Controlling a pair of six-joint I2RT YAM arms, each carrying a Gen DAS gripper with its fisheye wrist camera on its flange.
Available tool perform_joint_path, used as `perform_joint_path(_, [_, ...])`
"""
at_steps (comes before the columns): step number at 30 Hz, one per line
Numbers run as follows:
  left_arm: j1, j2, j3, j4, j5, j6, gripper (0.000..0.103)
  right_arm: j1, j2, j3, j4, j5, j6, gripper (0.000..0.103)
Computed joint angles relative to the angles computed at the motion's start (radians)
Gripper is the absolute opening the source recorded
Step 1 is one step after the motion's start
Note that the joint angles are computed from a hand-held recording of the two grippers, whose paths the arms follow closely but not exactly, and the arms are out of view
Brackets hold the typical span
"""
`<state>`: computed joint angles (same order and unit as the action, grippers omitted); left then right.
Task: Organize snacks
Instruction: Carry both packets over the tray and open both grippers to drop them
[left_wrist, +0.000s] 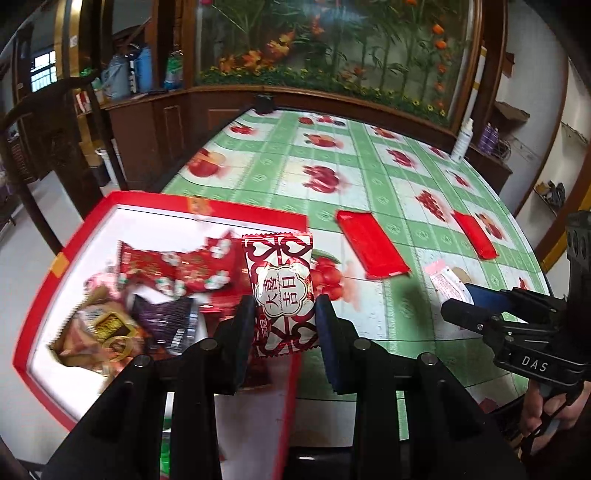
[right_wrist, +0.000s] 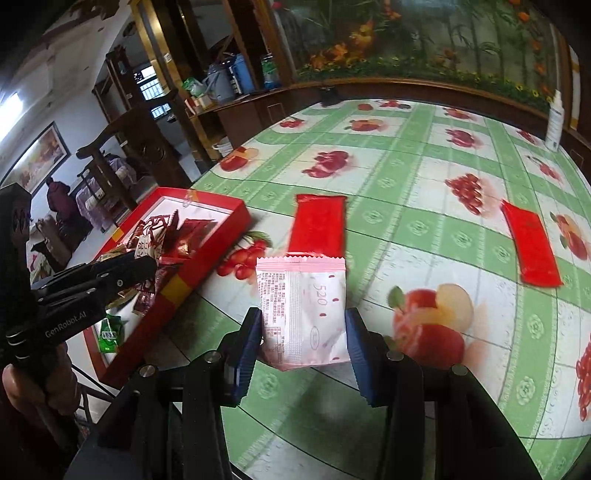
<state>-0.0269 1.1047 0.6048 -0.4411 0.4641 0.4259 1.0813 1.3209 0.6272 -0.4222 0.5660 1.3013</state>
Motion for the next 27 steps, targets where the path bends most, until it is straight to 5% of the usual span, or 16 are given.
perform_joint_path(15, [0.312, 0.106, 0.115, 0.041, 0.115, 0.059, 0.031, -0.127, 0.302, 0.405, 0.113, -0.093, -0.409, 0.046])
perform_joint_path(27, [0.395, 0.190, 0.154, 0.160, 0.084, 0.028, 0.031, -0.156, 0.517, 0.670, 0.121, -0.118, -0.514, 0.046])
